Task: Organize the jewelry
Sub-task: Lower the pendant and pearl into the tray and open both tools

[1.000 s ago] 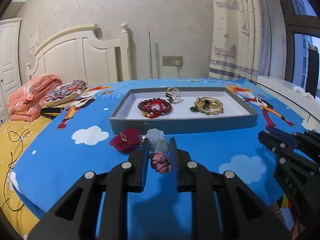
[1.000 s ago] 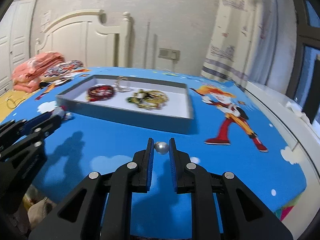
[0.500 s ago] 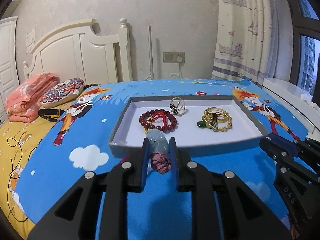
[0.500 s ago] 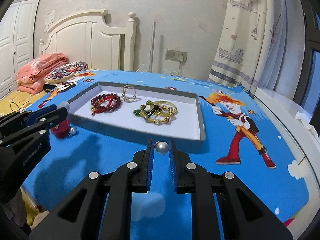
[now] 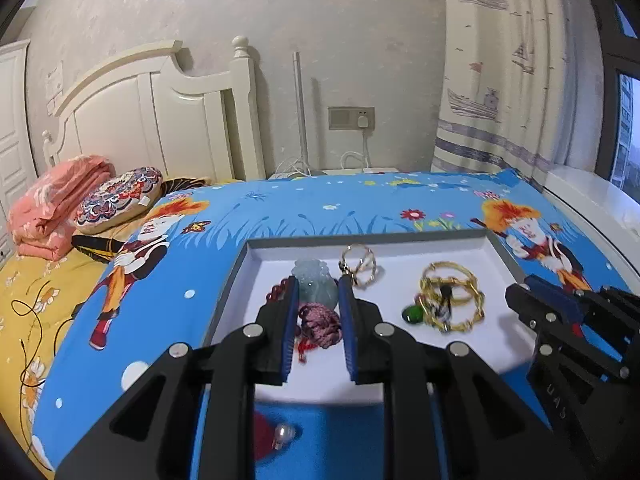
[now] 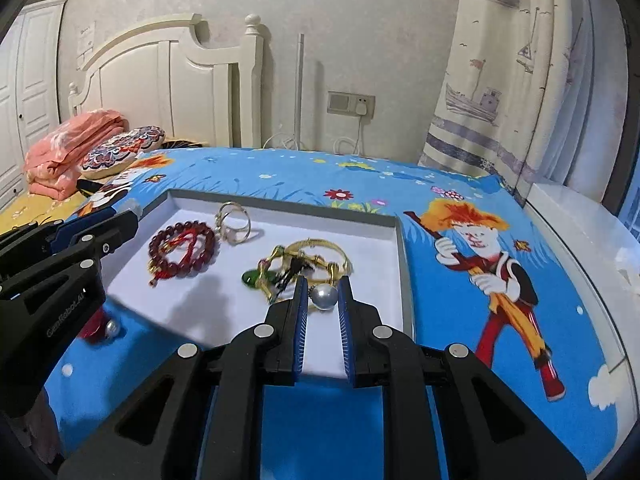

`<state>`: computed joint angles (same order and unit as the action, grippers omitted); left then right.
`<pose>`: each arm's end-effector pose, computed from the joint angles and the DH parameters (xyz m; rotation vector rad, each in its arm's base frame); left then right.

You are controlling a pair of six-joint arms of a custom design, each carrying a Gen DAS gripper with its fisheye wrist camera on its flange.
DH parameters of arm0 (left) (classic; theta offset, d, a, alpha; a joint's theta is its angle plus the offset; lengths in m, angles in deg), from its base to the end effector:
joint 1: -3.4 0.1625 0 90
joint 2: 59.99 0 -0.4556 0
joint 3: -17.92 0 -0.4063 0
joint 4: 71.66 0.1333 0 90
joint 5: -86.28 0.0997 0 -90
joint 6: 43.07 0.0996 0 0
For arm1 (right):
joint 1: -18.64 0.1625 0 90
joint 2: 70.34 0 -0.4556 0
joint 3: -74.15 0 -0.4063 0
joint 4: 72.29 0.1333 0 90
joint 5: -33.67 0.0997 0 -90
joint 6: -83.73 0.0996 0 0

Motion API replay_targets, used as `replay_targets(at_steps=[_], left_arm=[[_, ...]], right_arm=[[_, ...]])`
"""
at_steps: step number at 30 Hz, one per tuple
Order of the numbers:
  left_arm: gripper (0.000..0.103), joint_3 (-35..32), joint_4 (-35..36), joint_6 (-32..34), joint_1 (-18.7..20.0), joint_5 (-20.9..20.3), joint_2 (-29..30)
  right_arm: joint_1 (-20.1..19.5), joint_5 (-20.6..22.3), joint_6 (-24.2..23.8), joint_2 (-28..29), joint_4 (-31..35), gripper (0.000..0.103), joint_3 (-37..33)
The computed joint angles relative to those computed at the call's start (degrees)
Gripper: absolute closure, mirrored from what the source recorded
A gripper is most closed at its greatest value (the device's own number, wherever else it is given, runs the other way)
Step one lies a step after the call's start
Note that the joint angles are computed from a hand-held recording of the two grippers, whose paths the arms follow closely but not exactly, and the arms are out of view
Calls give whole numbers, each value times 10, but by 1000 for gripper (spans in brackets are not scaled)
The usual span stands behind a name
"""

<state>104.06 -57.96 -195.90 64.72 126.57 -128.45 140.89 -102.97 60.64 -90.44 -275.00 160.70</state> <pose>-0.0839 -0.5895 0.3442 0.4864 2.0500 -1.1571 0.4296 -0.5667 -0.0286 0.6642 -2.1408 1.0145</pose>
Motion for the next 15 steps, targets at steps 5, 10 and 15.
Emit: replay_targets(at_steps=[5, 10, 15], left_arm=[[84, -48, 13, 0, 14, 2, 34], [84, -82, 18, 11, 27, -6, 62], [83, -96, 26, 9, 37, -10, 76]], right_arm=[[-9, -3, 2, 10, 27, 87, -35], [-19, -6, 5, 21, 56, 87, -70], [-26, -6, 4, 31, 74, 87, -98]])
